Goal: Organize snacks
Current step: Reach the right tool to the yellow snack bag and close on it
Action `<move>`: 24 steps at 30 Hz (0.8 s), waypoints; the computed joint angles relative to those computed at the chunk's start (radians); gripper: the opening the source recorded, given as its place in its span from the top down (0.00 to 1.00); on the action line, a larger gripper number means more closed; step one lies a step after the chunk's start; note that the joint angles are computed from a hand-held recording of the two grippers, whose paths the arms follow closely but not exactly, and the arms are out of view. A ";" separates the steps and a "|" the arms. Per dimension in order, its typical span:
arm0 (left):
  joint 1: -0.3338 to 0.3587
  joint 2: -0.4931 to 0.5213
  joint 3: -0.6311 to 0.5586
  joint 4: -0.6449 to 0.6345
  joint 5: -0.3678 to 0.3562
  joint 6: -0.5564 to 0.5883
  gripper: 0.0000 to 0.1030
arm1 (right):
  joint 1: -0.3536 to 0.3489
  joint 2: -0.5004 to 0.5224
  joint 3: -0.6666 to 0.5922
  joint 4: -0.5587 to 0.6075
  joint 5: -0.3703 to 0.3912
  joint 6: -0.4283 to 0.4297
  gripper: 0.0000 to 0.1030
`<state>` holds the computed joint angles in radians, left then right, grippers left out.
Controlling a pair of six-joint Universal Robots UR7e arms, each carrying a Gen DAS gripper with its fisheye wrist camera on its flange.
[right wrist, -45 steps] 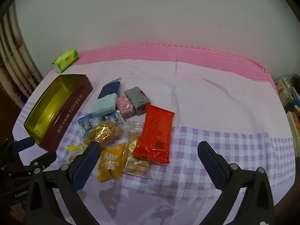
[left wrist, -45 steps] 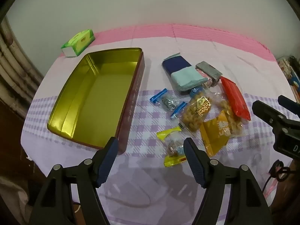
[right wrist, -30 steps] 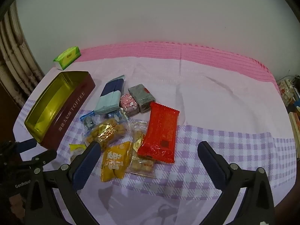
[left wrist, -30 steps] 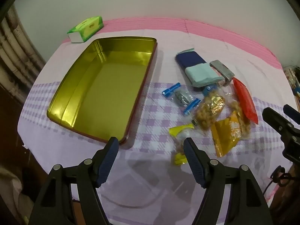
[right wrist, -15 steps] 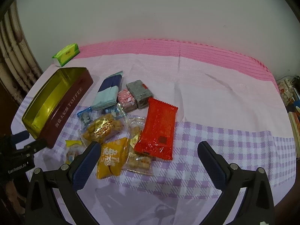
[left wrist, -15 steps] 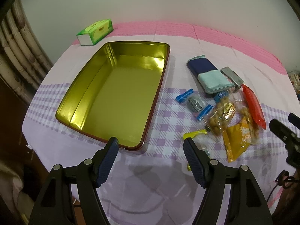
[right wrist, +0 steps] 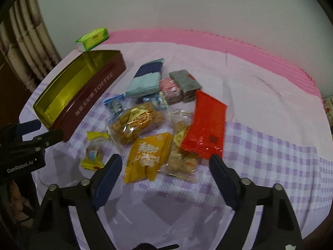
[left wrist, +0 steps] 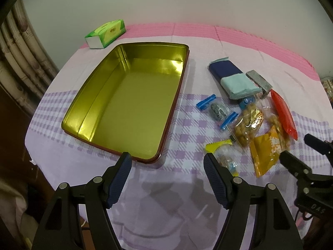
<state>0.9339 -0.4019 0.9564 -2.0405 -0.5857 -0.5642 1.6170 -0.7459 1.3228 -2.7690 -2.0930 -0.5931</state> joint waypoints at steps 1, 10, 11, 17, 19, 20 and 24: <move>0.000 -0.002 0.001 0.001 -0.003 -0.002 0.30 | -0.001 0.001 -0.001 0.009 0.002 0.000 0.25; 0.001 -0.005 -0.003 0.028 -0.015 -0.005 0.30 | -0.004 0.020 -0.030 0.077 0.021 0.008 0.43; 0.001 -0.006 -0.001 0.028 -0.014 -0.004 0.30 | -0.003 0.022 -0.032 0.080 0.020 0.006 0.43; -0.001 -0.003 -0.007 0.040 -0.021 0.007 0.30 | -0.003 0.031 -0.045 0.096 0.017 0.010 0.44; -0.002 0.000 -0.012 0.049 -0.022 0.008 0.30 | -0.004 0.034 -0.053 0.112 0.017 0.019 0.44; -0.002 0.000 -0.013 0.051 -0.022 0.007 0.30 | -0.003 0.038 -0.059 0.116 0.016 0.021 0.44; 0.000 -0.001 -0.015 0.060 -0.026 0.006 0.30 | -0.004 0.056 -0.080 0.129 0.014 0.018 0.45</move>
